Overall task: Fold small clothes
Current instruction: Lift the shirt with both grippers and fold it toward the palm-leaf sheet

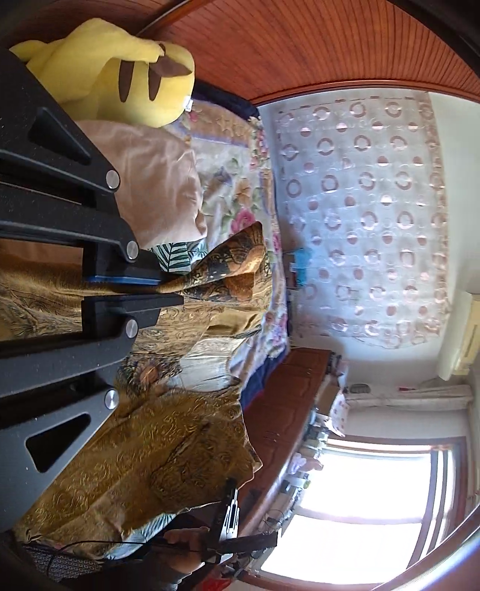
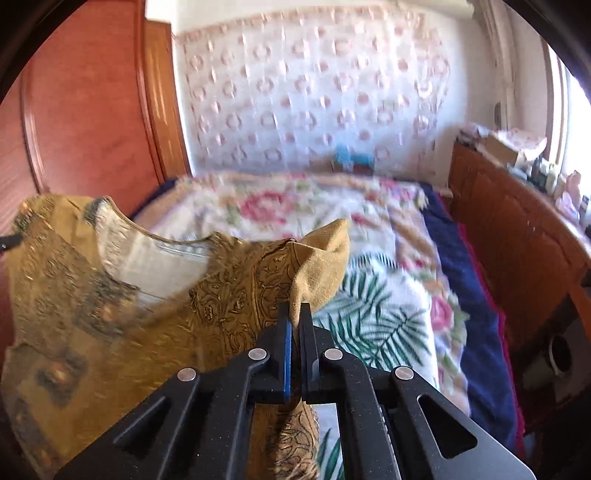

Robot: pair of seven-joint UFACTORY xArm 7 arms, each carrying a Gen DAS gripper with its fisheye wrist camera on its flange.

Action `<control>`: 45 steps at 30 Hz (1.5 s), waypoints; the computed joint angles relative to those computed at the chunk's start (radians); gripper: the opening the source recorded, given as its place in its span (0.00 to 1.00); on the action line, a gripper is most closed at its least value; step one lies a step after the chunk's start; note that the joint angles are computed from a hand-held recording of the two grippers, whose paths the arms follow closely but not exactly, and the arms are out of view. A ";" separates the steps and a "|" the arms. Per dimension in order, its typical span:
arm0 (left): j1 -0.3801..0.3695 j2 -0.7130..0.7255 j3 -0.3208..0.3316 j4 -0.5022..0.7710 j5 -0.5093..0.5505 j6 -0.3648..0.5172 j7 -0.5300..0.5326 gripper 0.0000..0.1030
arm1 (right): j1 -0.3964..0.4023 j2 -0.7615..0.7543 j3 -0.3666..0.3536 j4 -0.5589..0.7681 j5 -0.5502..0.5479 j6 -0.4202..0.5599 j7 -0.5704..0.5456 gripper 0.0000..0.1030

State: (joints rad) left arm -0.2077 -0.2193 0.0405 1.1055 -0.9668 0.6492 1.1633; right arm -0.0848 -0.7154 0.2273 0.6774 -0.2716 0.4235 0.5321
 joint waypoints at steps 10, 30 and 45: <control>-0.012 -0.213 0.091 -0.180 -0.063 0.054 0.089 0.04 | 0.073 -0.294 0.063 -0.085 0.035 0.115 0.040 0.02; 0.079 -0.583 0.254 -0.565 0.212 0.148 -0.019 0.04 | 0.351 -0.822 0.222 -0.220 0.212 0.645 0.216 0.02; 0.139 -0.581 0.304 -0.627 0.353 0.217 -0.014 0.04 | 0.406 -0.848 0.200 -0.243 0.263 0.786 0.242 0.02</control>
State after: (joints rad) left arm -0.0691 -0.8007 0.3444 0.4785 -0.6137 0.8663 1.1495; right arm 0.3215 -1.5634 0.4276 0.4345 -0.0082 1.2092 0.7738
